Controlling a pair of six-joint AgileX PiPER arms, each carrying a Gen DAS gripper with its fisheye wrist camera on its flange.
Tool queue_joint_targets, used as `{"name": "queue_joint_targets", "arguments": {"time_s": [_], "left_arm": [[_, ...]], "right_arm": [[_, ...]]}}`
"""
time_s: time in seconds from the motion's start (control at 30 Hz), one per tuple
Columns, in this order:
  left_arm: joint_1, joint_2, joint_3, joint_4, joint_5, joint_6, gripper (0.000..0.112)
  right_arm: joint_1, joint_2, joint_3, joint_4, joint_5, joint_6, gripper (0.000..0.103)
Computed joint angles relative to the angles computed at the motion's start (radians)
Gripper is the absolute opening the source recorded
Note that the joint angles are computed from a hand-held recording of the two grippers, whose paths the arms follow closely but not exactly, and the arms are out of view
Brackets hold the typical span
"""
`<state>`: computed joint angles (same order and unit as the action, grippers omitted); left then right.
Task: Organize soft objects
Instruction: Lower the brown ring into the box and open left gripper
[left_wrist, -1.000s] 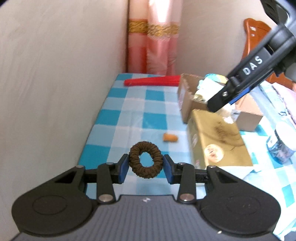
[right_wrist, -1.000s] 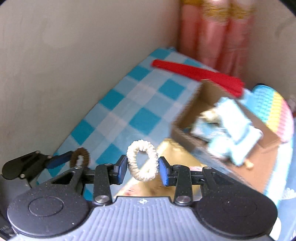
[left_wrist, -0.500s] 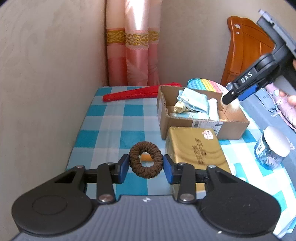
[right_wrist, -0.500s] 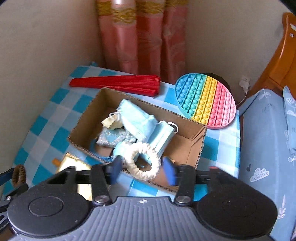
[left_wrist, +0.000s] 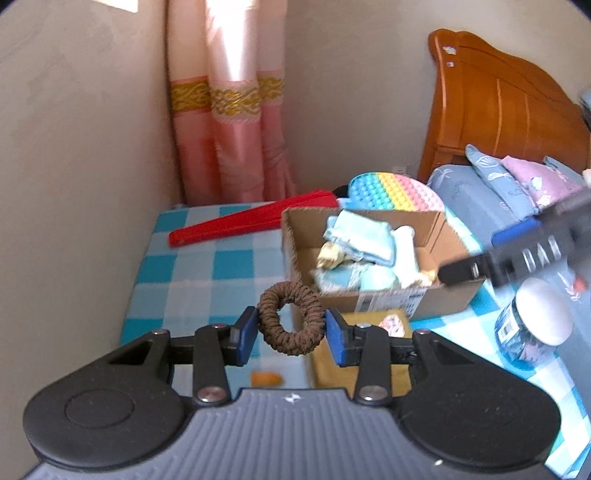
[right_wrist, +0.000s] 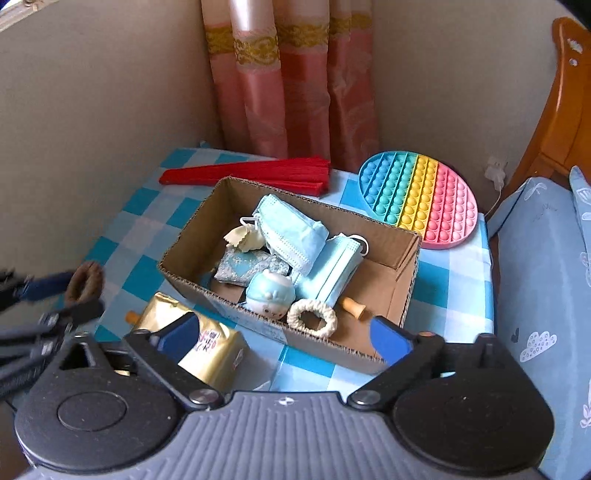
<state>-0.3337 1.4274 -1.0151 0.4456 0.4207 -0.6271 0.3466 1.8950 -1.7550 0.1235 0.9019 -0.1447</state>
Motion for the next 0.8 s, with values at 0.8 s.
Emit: {"name": "queue_joint_targets", "arguments": {"time_s": [0.8], "left_arm": [[-0.003, 0.359, -0.467, -0.101, 0.130, 0.243, 0.069]], "right_arm": [[0.023, -0.262, 0.447, -0.001, -0.281, 0.029, 0.103]]}}
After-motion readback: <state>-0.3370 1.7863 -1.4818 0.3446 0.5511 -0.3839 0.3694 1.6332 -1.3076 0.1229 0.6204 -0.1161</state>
